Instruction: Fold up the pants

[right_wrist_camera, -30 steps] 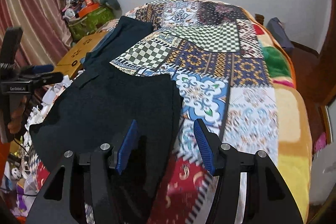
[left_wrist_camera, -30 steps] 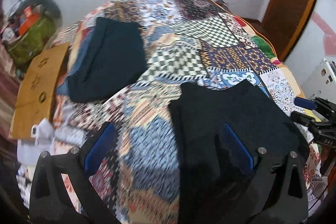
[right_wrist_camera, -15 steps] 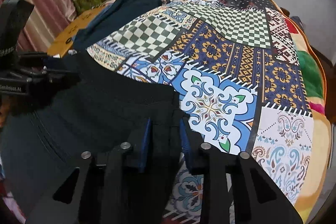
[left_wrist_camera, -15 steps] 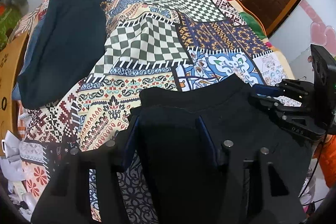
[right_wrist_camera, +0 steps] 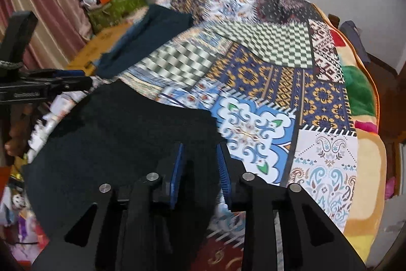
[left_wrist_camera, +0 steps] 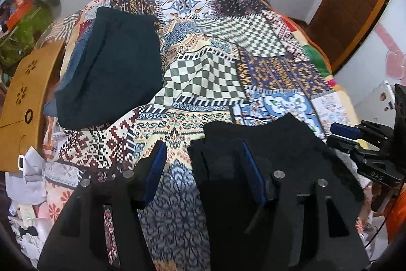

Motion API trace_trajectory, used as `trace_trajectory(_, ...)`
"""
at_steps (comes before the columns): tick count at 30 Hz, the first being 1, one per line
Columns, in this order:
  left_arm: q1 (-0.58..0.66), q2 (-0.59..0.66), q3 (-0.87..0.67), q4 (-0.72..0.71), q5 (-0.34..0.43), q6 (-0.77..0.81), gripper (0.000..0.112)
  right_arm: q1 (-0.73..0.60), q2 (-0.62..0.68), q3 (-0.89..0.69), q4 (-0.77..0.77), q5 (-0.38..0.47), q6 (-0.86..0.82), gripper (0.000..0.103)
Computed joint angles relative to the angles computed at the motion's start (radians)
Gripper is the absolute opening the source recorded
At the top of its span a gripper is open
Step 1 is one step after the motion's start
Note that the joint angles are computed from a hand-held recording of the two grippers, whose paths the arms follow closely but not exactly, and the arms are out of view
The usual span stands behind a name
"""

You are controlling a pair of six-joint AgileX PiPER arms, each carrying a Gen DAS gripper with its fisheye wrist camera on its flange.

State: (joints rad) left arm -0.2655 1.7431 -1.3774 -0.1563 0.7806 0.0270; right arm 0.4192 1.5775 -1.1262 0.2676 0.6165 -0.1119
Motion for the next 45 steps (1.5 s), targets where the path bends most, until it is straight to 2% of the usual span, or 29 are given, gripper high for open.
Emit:
trace_trajectory(4, -0.029, -0.087, 0.104, -0.012, -0.028, 0.038, 0.064, 0.057, -0.049, 0.022, 0.017, 0.003, -0.005, 0.041)
trace_trajectory(7, -0.059, -0.137, 0.199, -0.020, -0.052, 0.055, 0.066, 0.121, -0.062, 0.048, -0.004, 0.008, 0.010, 0.042)
trace_trajectory(10, -0.076, -0.184, 0.304, -0.010, -0.095, 0.045, 0.072, 0.181, -0.062, 0.082, -0.096, -0.006, 0.110, 0.042)
trace_trajectory(12, -0.063, -0.219, 0.368, -0.041, -0.120, 0.069, 0.076, 0.191, -0.081, 0.111, -0.115, -0.014, 0.139, 0.043)
trace_trajectory(16, -0.036, -0.299, 0.457, -0.112, -0.140, 0.132, 0.077, 0.195, -0.146, 0.188, -0.111, -0.029, 0.147, 0.043)
trace_trajectory(19, -0.056, -0.354, 0.502, -0.070, -0.155, 0.087, 0.078, 0.212, -0.195, 0.241, -0.145, -0.039, 0.200, 0.043)
trace_trajectory(23, -0.069, -0.429, 0.569, -0.030, -0.172, 0.046, 0.078, 0.197, -0.253, 0.306, -0.119, -0.054, 0.217, 0.043)
trace_trajectory(26, -0.081, -0.473, 0.617, 0.095, -0.179, -0.076, 0.078, 0.205, -0.278, 0.332, -0.145, -0.066, 0.260, 0.043)
trace_trajectory(28, -0.043, -0.492, 0.654, 0.075, -0.185, -0.064, 0.078, 0.204, -0.281, 0.337, -0.150, -0.073, 0.273, 0.043)
trace_trajectory(30, -0.013, -0.492, 0.671, 0.122, -0.173, -0.103, 0.077, 0.216, -0.286, 0.340, -0.182, -0.071, 0.321, 0.043)
trace_trajectory(33, 0.061, -0.525, 0.710, 0.044, -0.172, -0.049, 0.075, 0.225, -0.306, 0.354, -0.223, -0.069, 0.371, 0.043)
trace_trajectory(34, 0.075, -0.528, 0.715, 0.064, -0.168, -0.069, 0.075, 0.225, -0.315, 0.359, -0.239, -0.065, 0.390, 0.043)
trace_trajectory(38, 0.108, -0.545, 0.714, 0.095, -0.157, -0.101, 0.075, 0.171, -0.370, 0.397, -0.160, -0.053, 0.340, 0.049)
trace_trajectory(40, 0.111, -0.555, 0.699, 0.111, -0.151, -0.117, 0.075, 0.150, -0.399, 0.411, -0.140, -0.040, 0.333, 0.051)
trace_trajectory(45, 0.072, -0.561, 0.616, 0.155, -0.122, -0.167, 0.076, 0.169, -0.446, 0.406, -0.282, 0.026, 0.455, 0.053)
